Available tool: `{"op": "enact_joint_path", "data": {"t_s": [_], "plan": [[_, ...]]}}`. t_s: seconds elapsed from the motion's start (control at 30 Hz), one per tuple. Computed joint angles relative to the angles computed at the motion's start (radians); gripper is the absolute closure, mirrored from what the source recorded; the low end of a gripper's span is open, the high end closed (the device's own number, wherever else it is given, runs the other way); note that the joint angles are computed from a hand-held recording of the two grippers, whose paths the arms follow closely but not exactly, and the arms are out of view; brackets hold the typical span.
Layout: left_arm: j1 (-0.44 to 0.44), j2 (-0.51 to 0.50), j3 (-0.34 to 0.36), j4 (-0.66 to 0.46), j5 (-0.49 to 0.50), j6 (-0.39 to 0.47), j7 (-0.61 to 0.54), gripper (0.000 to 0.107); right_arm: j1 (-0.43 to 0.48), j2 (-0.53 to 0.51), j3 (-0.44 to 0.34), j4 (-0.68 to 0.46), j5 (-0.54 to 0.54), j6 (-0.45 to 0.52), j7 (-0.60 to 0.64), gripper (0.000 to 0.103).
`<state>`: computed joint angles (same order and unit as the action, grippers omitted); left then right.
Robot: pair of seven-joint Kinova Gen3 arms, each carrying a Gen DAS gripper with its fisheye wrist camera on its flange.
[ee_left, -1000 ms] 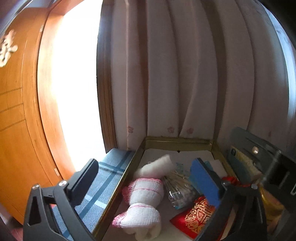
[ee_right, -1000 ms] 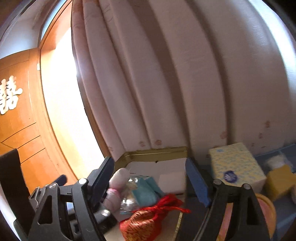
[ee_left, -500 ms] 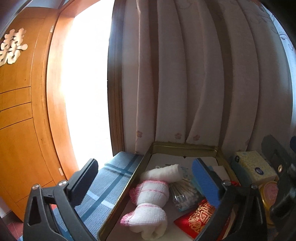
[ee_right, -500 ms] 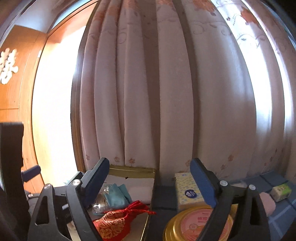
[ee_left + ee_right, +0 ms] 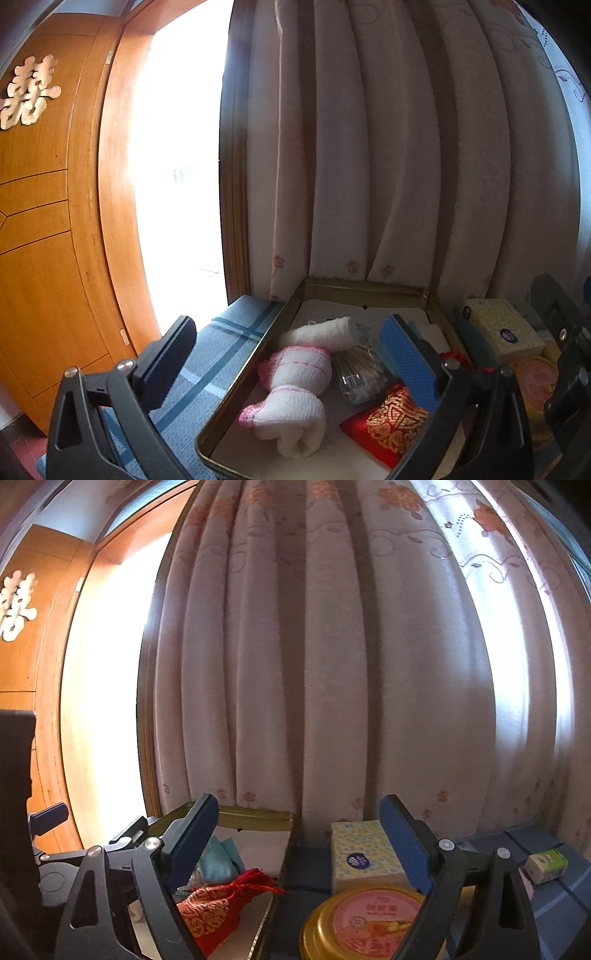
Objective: Organize soft objects
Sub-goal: 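Withdraw both grippers from the tin tray toward the remaining items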
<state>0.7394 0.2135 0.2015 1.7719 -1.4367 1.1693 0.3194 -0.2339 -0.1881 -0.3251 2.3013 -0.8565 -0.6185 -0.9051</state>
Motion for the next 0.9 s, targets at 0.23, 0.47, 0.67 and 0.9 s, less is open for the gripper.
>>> {"op": "enact_joint_path", "data": {"t_s": [0.23,0.47,0.67,0.9], "plan": [[0.024,0.013,0.006,-0.013,0.011,0.031,-0.001,0.006,0.019,-0.018,0.013,0.029,0.036,-0.003,-0.037,0.012],[0.048,0.022,0.007,-0.025,0.017,0.048,-0.008,0.006,0.056,-0.04,0.006,0.052,0.053,-0.001,-0.033,0.012],[0.078,0.035,0.012,-0.039,0.015,0.057,-0.009,0.006,0.089,-0.066,0.022,0.074,0.109,0.01,-0.07,0.012],[0.118,0.065,0.008,-0.08,0.013,0.046,-0.028,0.006,0.15,-0.095,0.053,0.091,0.199,0.045,-0.151,0.012]]}}
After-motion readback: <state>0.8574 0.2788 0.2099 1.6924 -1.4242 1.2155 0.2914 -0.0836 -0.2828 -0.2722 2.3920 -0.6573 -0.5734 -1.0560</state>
